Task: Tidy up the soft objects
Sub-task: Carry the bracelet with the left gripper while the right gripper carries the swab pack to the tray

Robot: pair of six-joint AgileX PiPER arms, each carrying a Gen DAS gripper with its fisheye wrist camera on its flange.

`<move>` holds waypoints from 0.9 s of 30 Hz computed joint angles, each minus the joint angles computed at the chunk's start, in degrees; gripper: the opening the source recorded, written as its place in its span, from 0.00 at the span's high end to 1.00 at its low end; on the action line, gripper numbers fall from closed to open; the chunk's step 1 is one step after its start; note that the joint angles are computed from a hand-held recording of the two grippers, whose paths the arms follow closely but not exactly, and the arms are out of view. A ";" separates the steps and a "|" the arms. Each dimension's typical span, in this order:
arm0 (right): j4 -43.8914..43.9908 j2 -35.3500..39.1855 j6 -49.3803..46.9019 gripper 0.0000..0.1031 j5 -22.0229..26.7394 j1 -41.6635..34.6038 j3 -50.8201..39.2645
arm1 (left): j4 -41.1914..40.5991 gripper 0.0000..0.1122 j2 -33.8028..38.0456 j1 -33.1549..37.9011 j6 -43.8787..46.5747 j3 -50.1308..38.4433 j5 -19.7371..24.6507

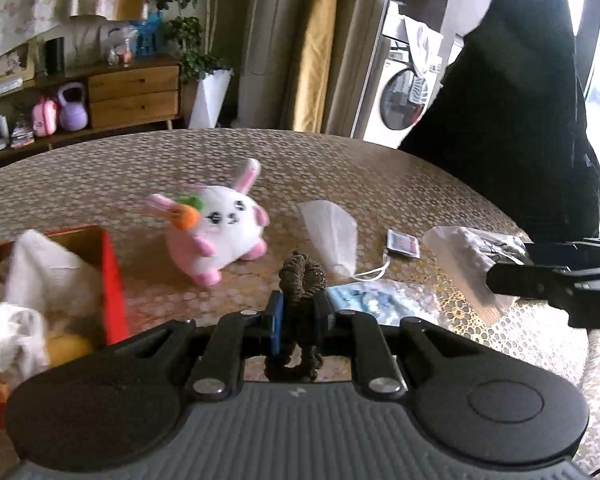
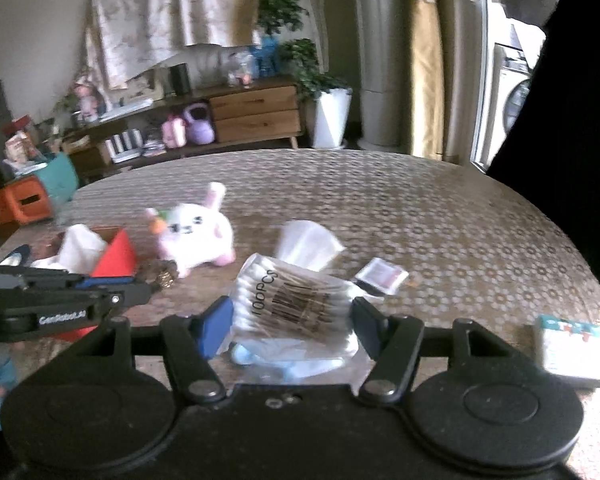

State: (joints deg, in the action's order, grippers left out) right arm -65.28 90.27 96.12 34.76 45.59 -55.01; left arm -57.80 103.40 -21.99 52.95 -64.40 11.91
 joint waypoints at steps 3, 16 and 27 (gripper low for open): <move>1.00 1.08 -1.58 0.38 1.25 2.66 -2.68 | 0.74 0.86 -2.29 2.65 -0.25 1.28 1.73; 5.37 11.46 -10.40 0.38 3.42 9.77 -19.02 | -0.48 0.86 -7.85 16.76 4.51 2.96 9.14; 14.58 25.09 -24.92 0.38 3.36 10.60 -38.33 | 1.69 0.86 -4.19 26.49 4.98 -2.42 13.78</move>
State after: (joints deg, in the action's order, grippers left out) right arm -50.70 115.35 71.21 38.13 56.18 -93.34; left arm -56.11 99.20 4.49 57.93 -66.83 25.70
